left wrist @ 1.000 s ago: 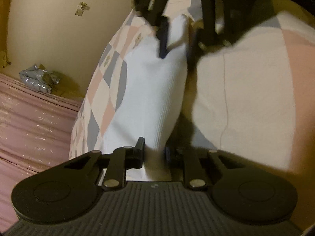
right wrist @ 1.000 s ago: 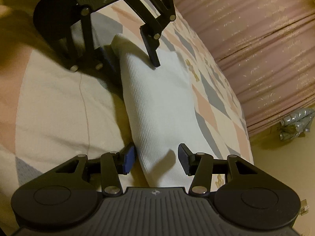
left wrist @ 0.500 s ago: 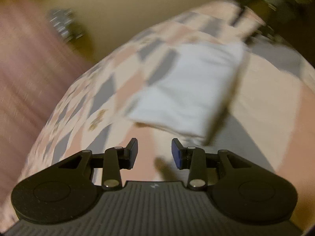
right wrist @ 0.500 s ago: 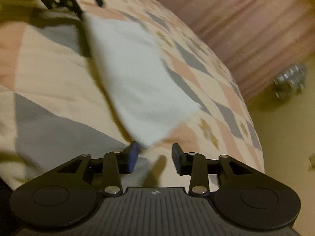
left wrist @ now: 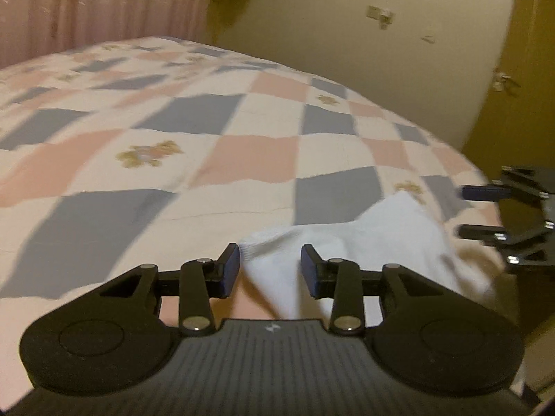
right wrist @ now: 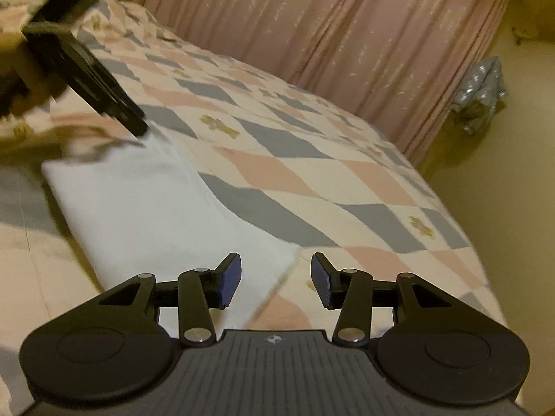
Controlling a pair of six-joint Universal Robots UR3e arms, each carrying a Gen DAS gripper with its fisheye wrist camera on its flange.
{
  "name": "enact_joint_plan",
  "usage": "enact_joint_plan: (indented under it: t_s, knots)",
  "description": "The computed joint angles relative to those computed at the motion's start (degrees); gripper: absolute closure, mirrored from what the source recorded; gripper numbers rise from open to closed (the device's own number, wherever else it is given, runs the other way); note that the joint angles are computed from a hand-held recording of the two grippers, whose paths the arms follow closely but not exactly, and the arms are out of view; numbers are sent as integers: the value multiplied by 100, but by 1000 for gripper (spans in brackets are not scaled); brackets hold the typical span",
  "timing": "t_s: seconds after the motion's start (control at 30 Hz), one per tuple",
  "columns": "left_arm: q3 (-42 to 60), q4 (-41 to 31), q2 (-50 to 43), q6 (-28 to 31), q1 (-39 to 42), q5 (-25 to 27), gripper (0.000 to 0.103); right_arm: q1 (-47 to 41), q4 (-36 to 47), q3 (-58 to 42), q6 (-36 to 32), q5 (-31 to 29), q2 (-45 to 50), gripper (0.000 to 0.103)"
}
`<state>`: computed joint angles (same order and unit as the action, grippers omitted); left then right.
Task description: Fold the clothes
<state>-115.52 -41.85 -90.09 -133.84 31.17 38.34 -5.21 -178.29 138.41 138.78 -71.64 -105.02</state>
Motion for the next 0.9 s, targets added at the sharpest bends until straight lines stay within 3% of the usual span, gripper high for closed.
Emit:
enact_joint_plan:
  t_s: [0.07, 0.23, 0.33, 0.57, 0.67, 0.77, 0.9]
  knots:
    - [197, -513, -121, 468, 37, -200, 98, 2, 76, -271, 95, 252, 322, 57]
    - [966, -1726, -546, 1084, 169, -473, 98, 83, 425, -988, 245, 896, 1000, 56]
    - [1700, -2852, -928, 1533, 214, -652, 99, 248, 494, -1523, 358, 1144, 1540, 55]
    - [3804, -7155, -1812, 4826, 278, -825, 99, 519, 655, -2428, 557, 1430, 2411, 55]
    - [4047, -7720, -1865, 5507, 247, -693, 99, 465, 871, -2480, 352, 1660, 2434, 55]
    - [4092, -7682, -1903, 5607, 200, -573, 99, 341, 1085, -2462, 135, 1981, 2367, 55]
    - [4595, -8590, -2140, 6373, 307, -508, 99, 131, 1770, -2676, -303, 2562, 2305, 54]
